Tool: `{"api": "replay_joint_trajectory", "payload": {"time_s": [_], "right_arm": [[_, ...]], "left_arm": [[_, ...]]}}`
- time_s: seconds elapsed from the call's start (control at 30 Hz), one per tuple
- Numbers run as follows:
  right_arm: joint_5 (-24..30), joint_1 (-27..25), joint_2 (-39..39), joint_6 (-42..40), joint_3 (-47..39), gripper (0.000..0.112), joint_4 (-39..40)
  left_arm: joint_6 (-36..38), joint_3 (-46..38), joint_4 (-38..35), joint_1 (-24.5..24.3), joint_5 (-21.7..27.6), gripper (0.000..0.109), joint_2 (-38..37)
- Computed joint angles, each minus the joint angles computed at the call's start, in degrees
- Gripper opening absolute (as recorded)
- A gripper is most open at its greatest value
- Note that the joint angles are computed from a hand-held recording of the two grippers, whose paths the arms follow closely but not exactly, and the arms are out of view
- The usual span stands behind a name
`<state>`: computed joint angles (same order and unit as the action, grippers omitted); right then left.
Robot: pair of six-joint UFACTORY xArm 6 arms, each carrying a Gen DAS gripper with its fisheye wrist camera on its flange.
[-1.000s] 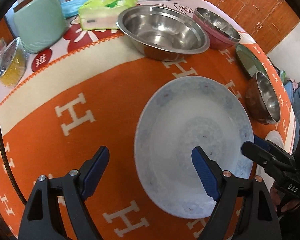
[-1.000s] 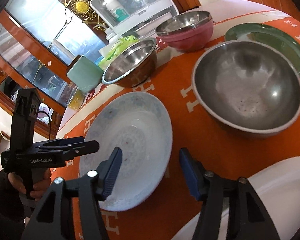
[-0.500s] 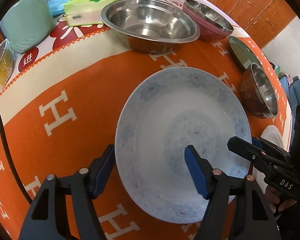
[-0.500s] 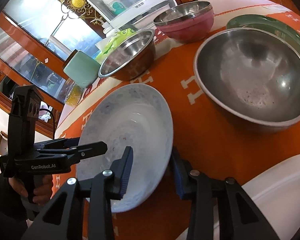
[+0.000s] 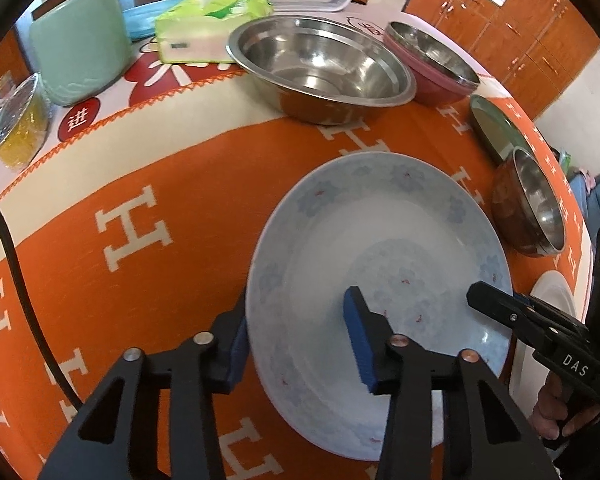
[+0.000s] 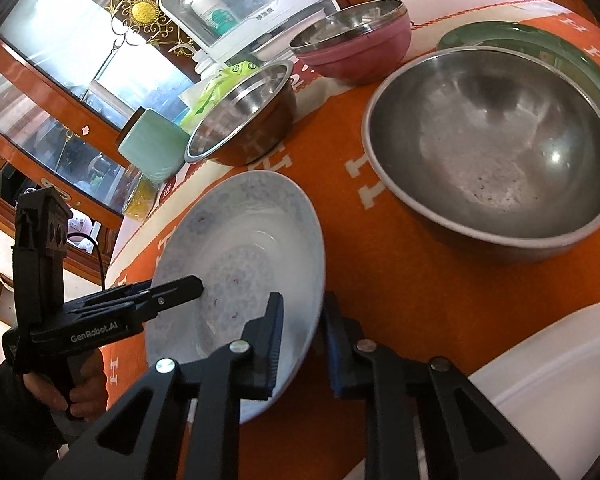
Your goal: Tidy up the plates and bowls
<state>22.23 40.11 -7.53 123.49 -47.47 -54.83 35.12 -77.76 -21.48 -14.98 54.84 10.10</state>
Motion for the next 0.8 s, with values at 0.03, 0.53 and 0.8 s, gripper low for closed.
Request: {"api": "replay_joint_trajectory", "payload": {"time_s": [0.03, 0.53, 0.8], "right_arm": [[0.2, 0.1, 0.0, 0.0, 0.0, 0.015, 0.2], [0.8, 0.3, 0.2, -2.2, -0.5, 0.013, 3.8], [1.0, 1.4, 0.8, -5.3, -1.4, 0.013, 8.9]], "left_arm": [[0.0, 0.0, -0.5, 0.3, -0.1, 0.033, 0.1], [-1.1, -2.8, -6.1, 3.4, 3.4, 0.016, 2.4], [-1.0, -1.8, -5.6, 5.2, 6.2, 0.015, 0.9]]}}
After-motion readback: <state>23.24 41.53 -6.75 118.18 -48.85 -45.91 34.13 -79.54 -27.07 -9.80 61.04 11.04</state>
